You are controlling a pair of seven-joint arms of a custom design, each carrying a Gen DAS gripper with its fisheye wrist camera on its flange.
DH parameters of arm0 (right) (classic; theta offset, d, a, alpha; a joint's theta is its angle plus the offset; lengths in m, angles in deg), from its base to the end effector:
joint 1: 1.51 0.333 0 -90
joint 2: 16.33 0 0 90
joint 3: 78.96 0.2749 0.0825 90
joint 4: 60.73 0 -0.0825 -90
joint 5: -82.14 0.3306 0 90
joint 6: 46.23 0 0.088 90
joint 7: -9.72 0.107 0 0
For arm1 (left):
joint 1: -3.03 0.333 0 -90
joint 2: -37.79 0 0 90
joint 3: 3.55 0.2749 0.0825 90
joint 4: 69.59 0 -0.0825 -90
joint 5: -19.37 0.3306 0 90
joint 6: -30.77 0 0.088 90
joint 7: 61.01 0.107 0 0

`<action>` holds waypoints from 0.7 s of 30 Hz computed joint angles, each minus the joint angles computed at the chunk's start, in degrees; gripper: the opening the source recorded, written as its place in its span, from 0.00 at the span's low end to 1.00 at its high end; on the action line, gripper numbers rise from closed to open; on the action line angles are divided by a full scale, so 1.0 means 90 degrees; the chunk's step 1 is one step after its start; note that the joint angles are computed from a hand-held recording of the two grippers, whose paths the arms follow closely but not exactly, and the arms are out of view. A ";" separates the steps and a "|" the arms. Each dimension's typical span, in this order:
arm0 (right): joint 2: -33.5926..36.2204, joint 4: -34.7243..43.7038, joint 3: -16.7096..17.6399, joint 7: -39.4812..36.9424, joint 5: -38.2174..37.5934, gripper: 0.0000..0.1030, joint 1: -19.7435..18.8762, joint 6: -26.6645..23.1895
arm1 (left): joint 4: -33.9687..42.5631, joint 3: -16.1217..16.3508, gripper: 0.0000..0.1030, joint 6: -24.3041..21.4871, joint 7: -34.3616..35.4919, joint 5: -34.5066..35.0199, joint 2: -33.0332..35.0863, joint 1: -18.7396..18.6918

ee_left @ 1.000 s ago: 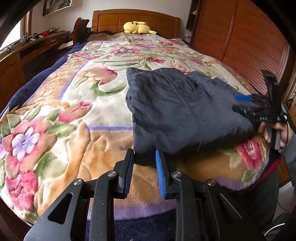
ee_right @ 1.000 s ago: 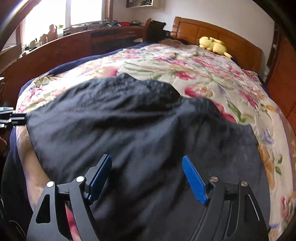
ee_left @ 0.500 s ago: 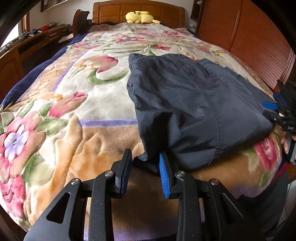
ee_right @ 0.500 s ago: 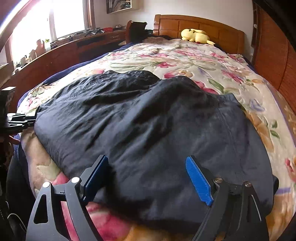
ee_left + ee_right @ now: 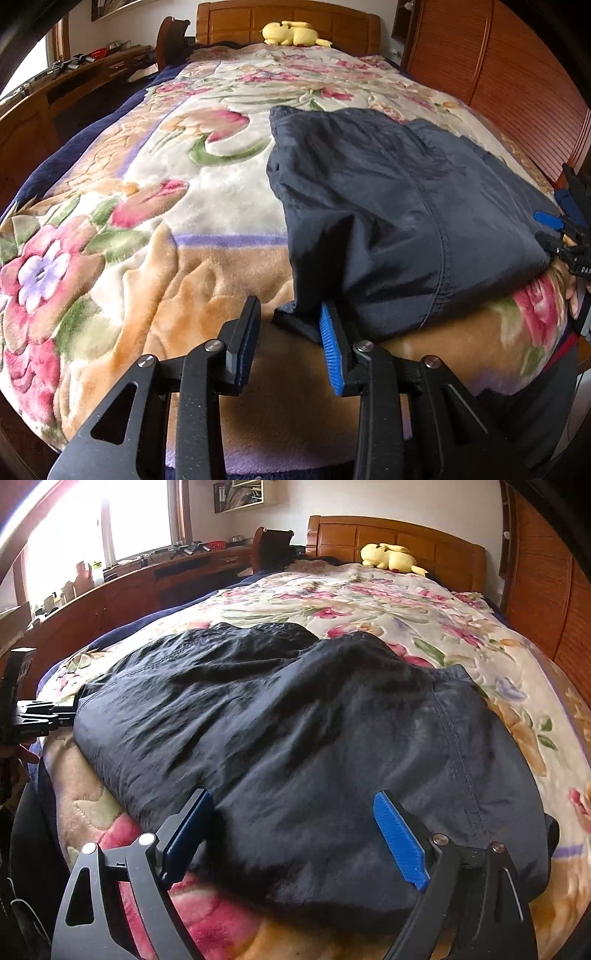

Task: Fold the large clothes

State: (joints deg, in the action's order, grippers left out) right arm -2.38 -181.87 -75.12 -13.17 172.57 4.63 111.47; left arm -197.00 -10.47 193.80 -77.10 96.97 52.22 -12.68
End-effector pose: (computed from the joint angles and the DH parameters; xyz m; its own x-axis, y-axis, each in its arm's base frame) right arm 0.5305 0.0512 0.3097 0.6567 -0.7541 0.0090 -0.4832 -0.4298 -0.7627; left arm 0.4471 -0.2421 0.2785 0.1817 -0.9788 0.0947 -0.7778 -0.2020 -0.5951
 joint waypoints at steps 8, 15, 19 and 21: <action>-0.0016 -0.0016 0.0006 0.0002 0.0000 0.88 -0.0022 -0.0038 | 0.0183 0.0213 0.45 0.0601 0.0095 -0.0027 0.0310 0.0208; -0.0057 -0.0081 -0.0025 -0.0174 0.0139 0.88 -0.0030 -0.0122 | 0.0238 0.0281 0.74 0.0261 0.0474 -0.0473 0.0373 0.0132; -0.0079 -0.0116 -0.0041 -0.0252 0.0191 0.89 -0.0020 -0.0132 | 0.0258 0.0269 0.91 -0.0130 0.0778 -0.0777 0.0380 0.0069; -0.0096 -0.0142 -0.0053 -0.0290 0.0217 0.89 -0.0024 -0.0155 | 0.0243 0.0294 0.94 -0.0148 0.0767 -0.0771 0.0385 0.0065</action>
